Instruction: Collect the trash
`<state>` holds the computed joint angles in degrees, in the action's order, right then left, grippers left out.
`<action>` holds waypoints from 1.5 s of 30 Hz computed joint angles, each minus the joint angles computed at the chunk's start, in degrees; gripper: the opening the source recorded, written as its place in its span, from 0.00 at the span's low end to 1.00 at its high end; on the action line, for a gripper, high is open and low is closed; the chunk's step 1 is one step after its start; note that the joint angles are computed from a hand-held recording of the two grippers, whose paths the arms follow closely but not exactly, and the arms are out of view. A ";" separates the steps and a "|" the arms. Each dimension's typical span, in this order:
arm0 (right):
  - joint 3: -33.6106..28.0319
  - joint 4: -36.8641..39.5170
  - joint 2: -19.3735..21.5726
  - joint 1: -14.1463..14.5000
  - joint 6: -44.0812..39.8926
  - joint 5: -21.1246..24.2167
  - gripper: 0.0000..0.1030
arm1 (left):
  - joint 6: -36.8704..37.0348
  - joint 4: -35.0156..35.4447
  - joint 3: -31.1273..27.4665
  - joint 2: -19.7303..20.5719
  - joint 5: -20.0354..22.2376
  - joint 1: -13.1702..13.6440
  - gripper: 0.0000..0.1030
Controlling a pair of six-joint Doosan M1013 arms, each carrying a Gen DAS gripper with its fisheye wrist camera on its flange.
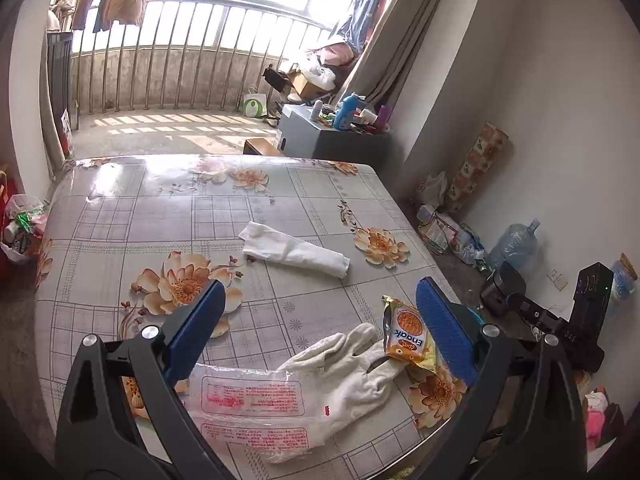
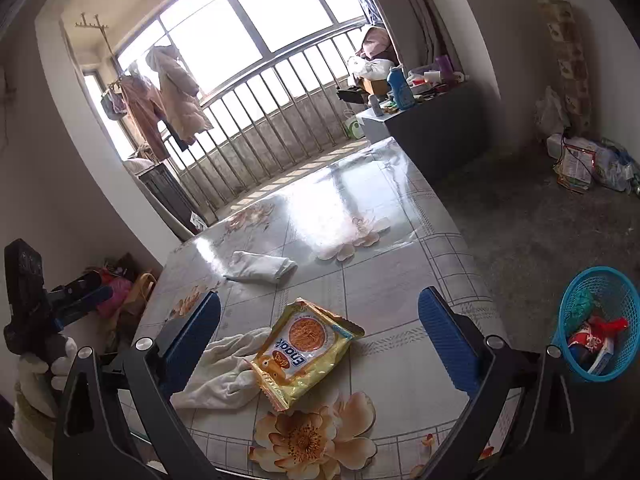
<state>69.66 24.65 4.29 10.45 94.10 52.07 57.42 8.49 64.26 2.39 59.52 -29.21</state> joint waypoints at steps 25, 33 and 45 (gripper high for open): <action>-46.70 -2.69 32.40 6.52 -0.59 38.31 0.47 | 0.83 -12.31 -9.16 14.24 5.84 8.15 0.32; -52.66 -3.51 36.54 7.69 -3.13 44.47 0.08 | 1.27 -15.19 -8.46 15.38 7.02 8.42 0.13; -43.45 -1.17 29.40 7.77 -7.15 35.34 0.03 | 3.13 -17.63 -8.20 13.64 4.89 8.05 0.08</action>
<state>26.21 23.48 33.68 18.22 86.94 87.41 60.56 -9.14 56.07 16.03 64.41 -21.17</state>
